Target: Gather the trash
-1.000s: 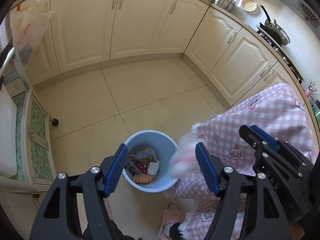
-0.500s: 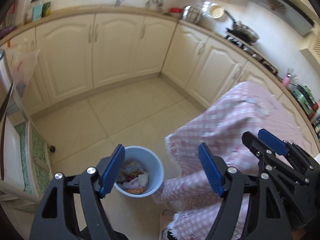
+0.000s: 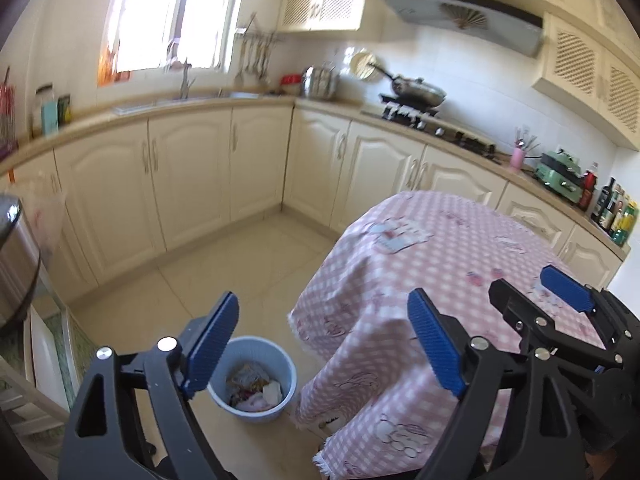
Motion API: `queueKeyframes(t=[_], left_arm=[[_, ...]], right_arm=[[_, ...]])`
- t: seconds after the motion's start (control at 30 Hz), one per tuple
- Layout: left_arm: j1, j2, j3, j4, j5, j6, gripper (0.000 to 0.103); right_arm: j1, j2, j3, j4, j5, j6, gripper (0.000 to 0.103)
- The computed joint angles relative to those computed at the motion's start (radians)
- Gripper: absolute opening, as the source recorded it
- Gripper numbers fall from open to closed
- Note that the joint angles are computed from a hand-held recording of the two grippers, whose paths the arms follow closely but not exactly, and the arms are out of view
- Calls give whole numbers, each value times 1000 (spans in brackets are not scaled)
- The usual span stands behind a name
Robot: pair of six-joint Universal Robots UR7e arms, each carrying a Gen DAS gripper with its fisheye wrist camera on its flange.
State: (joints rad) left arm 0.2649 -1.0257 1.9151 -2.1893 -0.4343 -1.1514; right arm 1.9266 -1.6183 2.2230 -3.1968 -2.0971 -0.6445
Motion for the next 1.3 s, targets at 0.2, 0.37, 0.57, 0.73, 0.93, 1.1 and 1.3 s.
queueKeyframes(t=[0.2,0.37,0.57,0.73,0.93,1.1,1.3], left_arm=[[-86,32,-44,60,35,-8,90],[-148,43,-67,115,67,-41,91],[-221,50,-110,298,135,-150,96],[-266,55,-152,464,180,-267,97],[-298,55,-171,509,210,-314,97],[-310,60,-170,486,218,-281,97],[-317,68,-169,469,225,-252,97]], right_arm=[[14,-116,33,-19,-13,-4,84],[41,-202,58,-41,-18,-18,88],[79,-270,76,-88,-32,-45,94],[106,-323,90,-114,-38,-65,95],[130,-364,100,-144,-46,-86,95],[129,-386,115,-177,-33,-91,95],[122,-395,135,-223,-20,-109,95]])
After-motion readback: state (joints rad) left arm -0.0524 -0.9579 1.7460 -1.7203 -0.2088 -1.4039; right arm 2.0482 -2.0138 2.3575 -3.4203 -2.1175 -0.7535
